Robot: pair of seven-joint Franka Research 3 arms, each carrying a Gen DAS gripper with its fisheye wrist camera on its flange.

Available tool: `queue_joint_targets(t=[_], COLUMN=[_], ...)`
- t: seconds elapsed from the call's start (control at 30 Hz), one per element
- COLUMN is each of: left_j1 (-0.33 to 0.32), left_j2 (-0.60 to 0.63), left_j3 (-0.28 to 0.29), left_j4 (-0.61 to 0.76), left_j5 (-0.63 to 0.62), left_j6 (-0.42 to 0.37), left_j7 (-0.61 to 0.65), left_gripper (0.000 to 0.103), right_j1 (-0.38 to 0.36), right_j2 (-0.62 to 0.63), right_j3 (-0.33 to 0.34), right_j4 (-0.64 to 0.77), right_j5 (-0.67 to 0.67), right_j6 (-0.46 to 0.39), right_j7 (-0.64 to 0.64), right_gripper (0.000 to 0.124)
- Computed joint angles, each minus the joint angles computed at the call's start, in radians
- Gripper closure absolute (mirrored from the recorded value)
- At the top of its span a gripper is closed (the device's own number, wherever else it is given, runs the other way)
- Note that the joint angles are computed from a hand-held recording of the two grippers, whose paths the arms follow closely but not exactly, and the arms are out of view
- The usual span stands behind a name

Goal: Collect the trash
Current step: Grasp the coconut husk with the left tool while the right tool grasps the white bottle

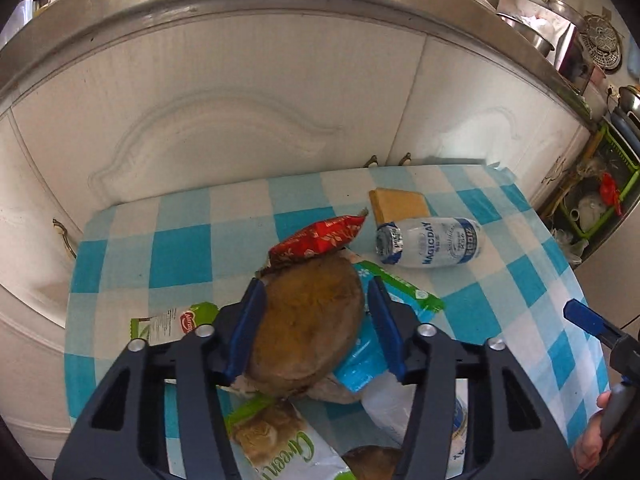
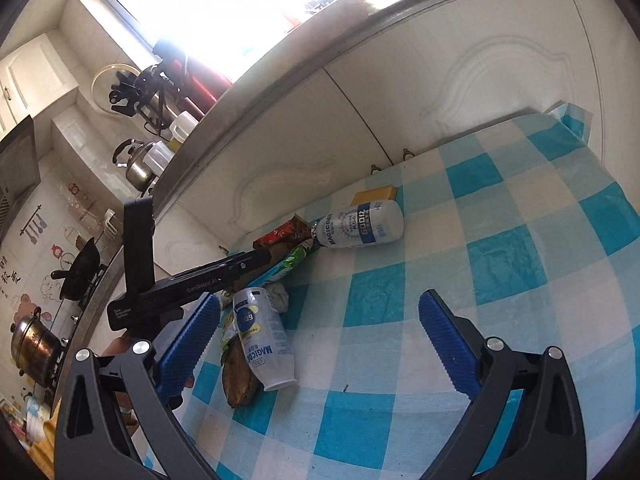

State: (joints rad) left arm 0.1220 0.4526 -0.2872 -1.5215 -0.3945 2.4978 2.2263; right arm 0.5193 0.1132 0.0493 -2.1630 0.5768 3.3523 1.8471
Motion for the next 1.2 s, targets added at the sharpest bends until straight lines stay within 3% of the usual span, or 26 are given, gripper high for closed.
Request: queue_joint_targets(t=[0.07, 0.17, 0.3, 0.4, 0.43, 0.47, 0.57, 0.67, 0.77, 0.87, 1.03, 1.07, 1.17, 1.2], left_j1=[0.004, 0.009, 0.023, 0.013, -0.011, -0.034, -0.016, 0.0, 0.012, 0.015, 0.026, 0.029, 0.034, 0.028], left_j2=[0.003, -0.006, 0.01, 0.016, 0.015, 0.019, 0.034, 0.038, 0.022, 0.006, -0.06, -0.08, -0.133, -0.152], left_j3=[-0.002, -0.008, -0.018, -0.012, 0.011, 0.033, 0.016, 0.001, -0.011, -0.01, -0.02, -0.023, -0.028, -0.022], left_j4=[0.004, -0.018, 0.01, 0.019, 0.018, 0.021, 0.034, 0.027, -0.008, -0.032, -0.123, -0.151, -0.216, -0.242], left_j5=[-0.007, -0.022, -0.054, -0.041, 0.002, 0.048, 0.047, 0.033, 0.005, -0.01, -0.046, -0.062, -0.12, -0.132], left_j6=[-0.005, 0.019, -0.015, -0.023, -0.007, 0.005, -0.009, -0.025, 0.012, 0.028, 0.054, 0.06, 0.046, 0.057], left_j7=[-0.002, 0.013, 0.017, 0.033, 0.006, -0.03, -0.036, -0.029, -0.009, -0.018, 0.028, 0.046, 0.106, 0.124], left_gripper=[0.05, 0.05, 0.045, 0.034, 0.019, 0.018, 0.018, 0.021, 0.035, 0.037, 0.037, 0.037, 0.037, 0.037], right_j1=[-0.037, -0.031, -0.008, -0.013, -0.003, 0.001, 0.053, -0.023, 0.046, 0.075, 0.193, 0.176, 0.047, 0.046], right_j2=[0.0, 0.002, 0.004, 0.005, 0.005, 0.004, 0.004, 0.006, 0.007, 0.01, 0.023, 0.028, 0.043, 0.047], right_j3=[0.035, 0.028, 0.003, 0.005, -0.005, -0.008, -0.059, 0.018, -0.051, -0.083, -0.223, -0.21, -0.069, -0.072], right_j4=[-0.002, 0.002, 0.006, 0.005, 0.005, 0.004, 0.005, 0.004, 0.008, 0.013, 0.031, 0.039, 0.065, 0.069], right_j5=[-0.018, -0.026, -0.034, -0.048, -0.049, -0.05, -0.042, -0.06, -0.052, -0.061, -0.165, -0.19, -0.127, -0.159], right_j6=[-0.002, -0.009, -0.021, -0.022, -0.022, -0.021, -0.023, -0.021, -0.031, -0.046, -0.115, -0.139, -0.186, -0.199], right_j7=[0.014, 0.021, 0.028, 0.034, 0.033, 0.033, 0.023, 0.037, 0.033, 0.04, 0.115, 0.132, 0.05, 0.069], right_gripper=[0.025, 0.025, 0.025, 0.025, 0.025, 0.025, 0.025, 0.025, 0.025, 0.025, 0.025, 0.026, 0.026, 0.026])
